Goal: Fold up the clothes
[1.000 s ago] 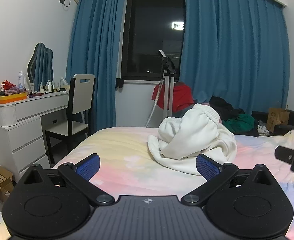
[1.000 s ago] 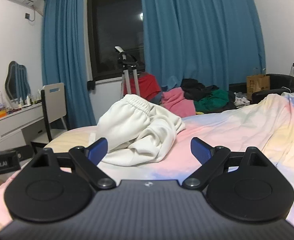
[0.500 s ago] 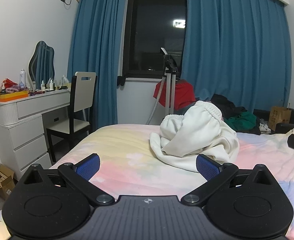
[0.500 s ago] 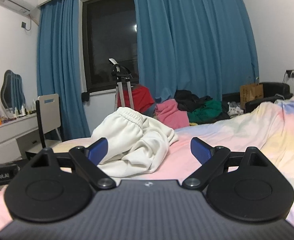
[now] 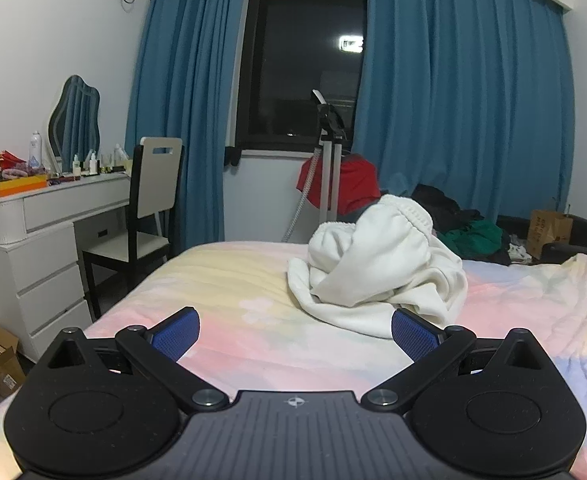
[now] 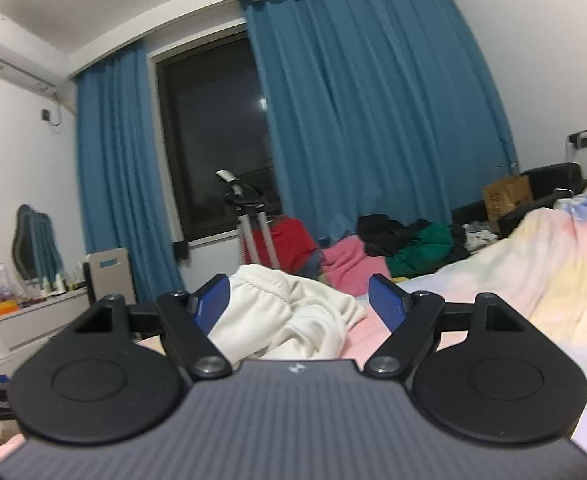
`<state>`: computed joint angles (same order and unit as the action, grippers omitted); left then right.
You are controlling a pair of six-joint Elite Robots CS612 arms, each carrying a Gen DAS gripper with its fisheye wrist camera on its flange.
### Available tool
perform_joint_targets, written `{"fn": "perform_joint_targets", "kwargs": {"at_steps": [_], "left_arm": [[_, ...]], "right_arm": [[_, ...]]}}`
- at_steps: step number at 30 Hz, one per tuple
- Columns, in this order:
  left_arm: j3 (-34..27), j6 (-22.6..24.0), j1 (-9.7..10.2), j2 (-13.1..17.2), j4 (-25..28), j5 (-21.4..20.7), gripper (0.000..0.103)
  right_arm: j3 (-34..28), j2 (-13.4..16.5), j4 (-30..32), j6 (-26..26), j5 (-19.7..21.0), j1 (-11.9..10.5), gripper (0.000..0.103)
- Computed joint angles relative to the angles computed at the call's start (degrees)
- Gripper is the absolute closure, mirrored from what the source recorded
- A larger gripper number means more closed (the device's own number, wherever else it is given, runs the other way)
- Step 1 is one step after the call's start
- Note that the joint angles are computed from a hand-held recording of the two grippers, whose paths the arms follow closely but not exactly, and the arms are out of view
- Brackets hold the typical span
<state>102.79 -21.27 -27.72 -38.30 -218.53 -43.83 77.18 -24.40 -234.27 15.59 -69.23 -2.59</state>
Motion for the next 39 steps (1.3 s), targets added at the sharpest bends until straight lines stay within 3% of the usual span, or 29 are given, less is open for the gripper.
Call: {"fn": "perform_joint_targets", "kwargs": {"at_steps": [4, 7, 9, 11, 14, 19, 23, 26, 29, 32, 33, 34, 36, 37, 39], "left_arm": [[-0.9, -1.7, 0.39, 0.1, 3.7, -0.2, 0.0], [-2.7, -1.4, 1.06, 0.6, 5.3, -1.9, 0.0], [-4.6, -0.9, 1.91, 0.6, 9.1, -4.8, 0.0], [-7.9, 0.7, 2.58, 1.1, 13.1, -5.9, 0.0], [-14.4, 3.0, 4.25, 3.4, 17.0, -9.3, 0.0], [-30.5, 5.2, 7.38, 9.6, 25.7, -14.4, 0.0], [-46.7, 7.3, 9.19, 16.7, 32.4, -16.5, 0.0], [-58.6, 8.0, 10.21, 22.1, 39.4, -17.9, 0.001], [-67.9, 7.2, 11.28, 26.3, 46.4, -22.7, 0.002], [-75.0, 7.0, 12.16, 29.7, 51.9, -27.8, 0.013], [-74.8, 7.1, 12.22, 29.6, 51.6, -28.4, 0.021], [-74.5, 7.1, 12.27, 29.6, 51.3, -29.0, 0.039], [-71.4, 6.6, 12.09, 28.1, 49.9, -29.2, 0.058], [-68.4, 6.7, 11.93, 26.7, 47.7, -29.0, 0.071], [-62.4, 7.1, 11.55, 23.8, 42.9, -28.5, 0.086]], "right_arm": [[0.4, -0.4, 0.0, 1.3, 0.8, -0.2, 0.026], [1.3, -1.1, 0.9, 0.5, -1.4, 0.0, 0.058], [1.6, -1.6, 3.2, 0.7, -1.8, -0.1, 0.084], [1.7, -2.0, 6.2, 0.8, -2.4, -0.1, 0.093], [0.4, -1.4, 8.3, 2.1, -2.7, -0.4, 0.095], [-3.6, 0.6, 12.1, 4.5, 0.7, -1.0, 0.095], [-7.5, 3.0, 14.4, 2.5, -2.1, -0.2, 0.095], [-10.9, 4.9, 17.7, 5.0, 1.1, -0.4, 0.094], [-13.6, 6.6, 20.4, 6.4, 2.4, -0.4, 0.094], [-15.3, 7.6, 22.6, 7.3, 5.7, -0.5, 0.094], [-15.7, 7.8, 23.3, 7.6, 6.7, -0.6, 0.094], [-16.1, 7.9, 24.1, 7.4, 7.4, -0.5, 0.094], [-15.9, 7.7, 24.7, 6.7, 7.9, -0.4, 0.093], [-15.8, 7.6, 25.0, 6.4, 8.2, -0.3, 0.093], [-14.8, 7.1, 24.7, 5.3, 8.6, -0.3, 0.093]]}}
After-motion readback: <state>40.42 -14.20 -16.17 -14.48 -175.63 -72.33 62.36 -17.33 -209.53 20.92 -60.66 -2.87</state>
